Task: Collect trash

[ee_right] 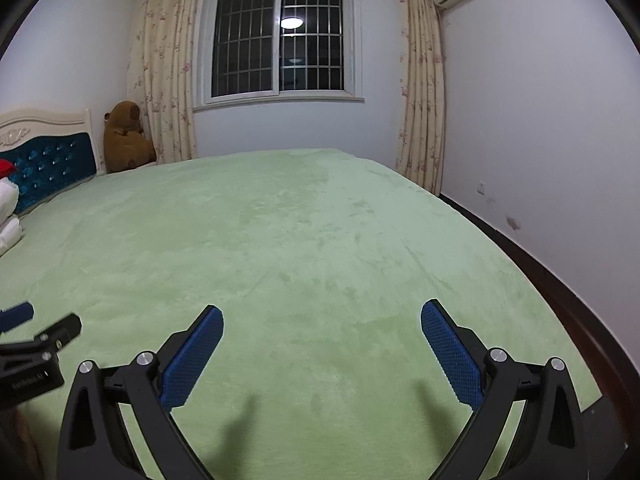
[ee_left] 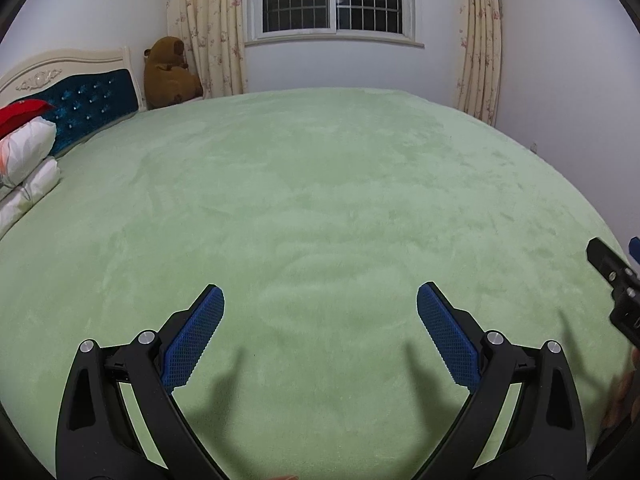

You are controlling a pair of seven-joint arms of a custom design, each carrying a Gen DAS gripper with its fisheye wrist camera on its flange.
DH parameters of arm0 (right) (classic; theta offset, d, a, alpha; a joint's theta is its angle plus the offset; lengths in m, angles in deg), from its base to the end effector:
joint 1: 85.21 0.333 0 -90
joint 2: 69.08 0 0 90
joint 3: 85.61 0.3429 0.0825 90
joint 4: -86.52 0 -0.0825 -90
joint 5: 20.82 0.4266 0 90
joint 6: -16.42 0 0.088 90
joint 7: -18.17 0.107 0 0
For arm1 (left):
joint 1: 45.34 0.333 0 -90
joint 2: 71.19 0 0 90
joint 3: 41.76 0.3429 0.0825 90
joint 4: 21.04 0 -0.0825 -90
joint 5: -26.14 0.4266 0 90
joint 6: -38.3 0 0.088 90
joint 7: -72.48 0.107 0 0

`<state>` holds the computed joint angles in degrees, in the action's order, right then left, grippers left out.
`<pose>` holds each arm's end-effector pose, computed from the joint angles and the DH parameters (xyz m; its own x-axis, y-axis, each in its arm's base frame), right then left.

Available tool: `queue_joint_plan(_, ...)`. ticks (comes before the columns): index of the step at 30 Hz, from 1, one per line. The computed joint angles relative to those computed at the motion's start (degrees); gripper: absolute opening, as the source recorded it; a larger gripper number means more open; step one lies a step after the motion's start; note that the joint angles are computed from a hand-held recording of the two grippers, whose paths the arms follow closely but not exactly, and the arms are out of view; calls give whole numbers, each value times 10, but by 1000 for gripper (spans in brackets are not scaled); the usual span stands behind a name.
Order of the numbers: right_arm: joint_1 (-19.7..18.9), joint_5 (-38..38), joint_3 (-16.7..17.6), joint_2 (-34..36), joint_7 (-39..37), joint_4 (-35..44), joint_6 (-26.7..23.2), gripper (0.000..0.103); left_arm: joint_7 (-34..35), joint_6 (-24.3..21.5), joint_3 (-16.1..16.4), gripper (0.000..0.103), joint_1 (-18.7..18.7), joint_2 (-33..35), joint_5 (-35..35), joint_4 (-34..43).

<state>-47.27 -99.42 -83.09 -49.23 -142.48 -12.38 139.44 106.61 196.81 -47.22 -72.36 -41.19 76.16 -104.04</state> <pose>0.5760 0.4332 0.4235 -0.4016 -0.9158 -0.0002 -0.3841 0.1686 -0.9078 0.6662 -0.4429 0.4747 -0.2422 -0.9702 -0.0128 -0.5714 0.1533 -0.8063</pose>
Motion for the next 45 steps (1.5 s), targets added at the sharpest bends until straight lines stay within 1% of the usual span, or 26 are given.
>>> queue_joint_plan(3, 1, 5, 0, 5, -9, 8, -3, 98, -29, 16, 13, 95, -7, -9, 21, -13)
queue_joint_plan(6, 8, 6, 1, 3, -15, 7, -15, 98, -41, 18, 12, 95, -5, -6, 26, -11)
queue_joint_plan(11, 13, 4, 2, 6, -24, 10, -25, 98, -36, 24, 2, 95, 7, -4, 8, -11)
queue_joint_plan(30, 11, 6, 1, 6, -20, 10, -19, 98, -21, 30, 0, 95, 10, -4, -4, -12)
queue_joint_plan(38, 12, 6, 0, 6, -20, 11, -19, 98, -27, 45, 3, 95, 11, -6, -6, -18)
queue_joint_plan(43, 12, 6, 0, 7, -20, 11, -19, 98, -25, 44, 3, 95, 10, -5, -6, -17)
queue_joint_plan(45, 12, 6, 0, 7, -19, 11, -19, 98, -15, 41, -4, 95, 15, -3, -17, -14)
